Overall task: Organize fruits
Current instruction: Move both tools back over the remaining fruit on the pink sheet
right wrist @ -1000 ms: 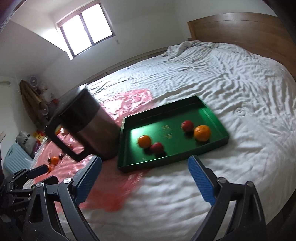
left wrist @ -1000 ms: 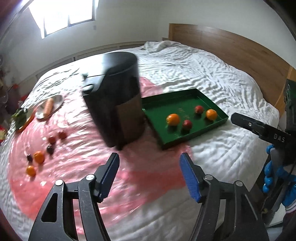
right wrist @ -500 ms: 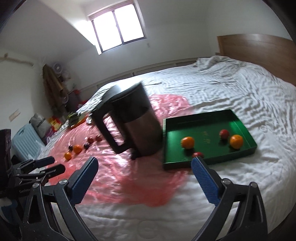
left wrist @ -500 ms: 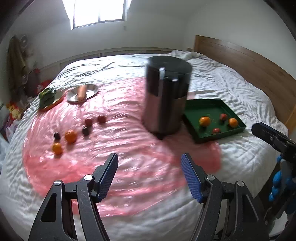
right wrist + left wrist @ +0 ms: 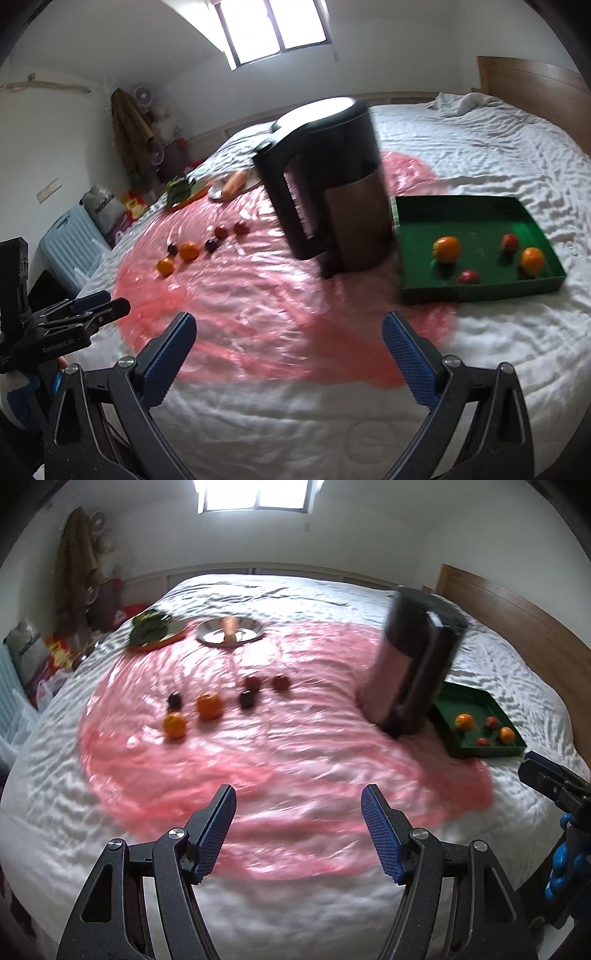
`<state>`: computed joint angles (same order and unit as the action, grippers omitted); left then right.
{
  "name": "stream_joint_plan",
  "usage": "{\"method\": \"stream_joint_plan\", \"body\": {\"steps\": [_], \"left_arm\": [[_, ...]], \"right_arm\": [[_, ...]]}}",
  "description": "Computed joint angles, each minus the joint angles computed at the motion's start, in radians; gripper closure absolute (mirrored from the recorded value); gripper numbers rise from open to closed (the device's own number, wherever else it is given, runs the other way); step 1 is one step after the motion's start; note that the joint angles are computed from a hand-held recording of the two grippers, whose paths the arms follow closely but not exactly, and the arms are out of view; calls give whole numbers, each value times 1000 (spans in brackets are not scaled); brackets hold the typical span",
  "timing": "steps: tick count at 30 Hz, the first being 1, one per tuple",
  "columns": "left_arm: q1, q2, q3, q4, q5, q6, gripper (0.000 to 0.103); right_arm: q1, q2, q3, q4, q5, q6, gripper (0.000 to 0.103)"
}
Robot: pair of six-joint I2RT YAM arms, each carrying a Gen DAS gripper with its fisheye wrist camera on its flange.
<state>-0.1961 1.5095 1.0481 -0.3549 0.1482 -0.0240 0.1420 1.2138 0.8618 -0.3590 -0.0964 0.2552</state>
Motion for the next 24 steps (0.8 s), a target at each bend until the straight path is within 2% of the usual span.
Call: {"method": "stream_joint_plan", "body": {"steps": [5,9,15,24], "left_arm": [[101,36,2,18,35,7,38],[172,91,38,28,51,19,38],[265,251,189,10,59,36,38],[271,497,451,-41,27,53,38]], "right_arm": [[103,108,67,16,26,-13,0],[180,240,178,12,58,-47,0],[221,480,410,-13,35,-74,0],[216,838,809,-97,-1,-97,0]]}}
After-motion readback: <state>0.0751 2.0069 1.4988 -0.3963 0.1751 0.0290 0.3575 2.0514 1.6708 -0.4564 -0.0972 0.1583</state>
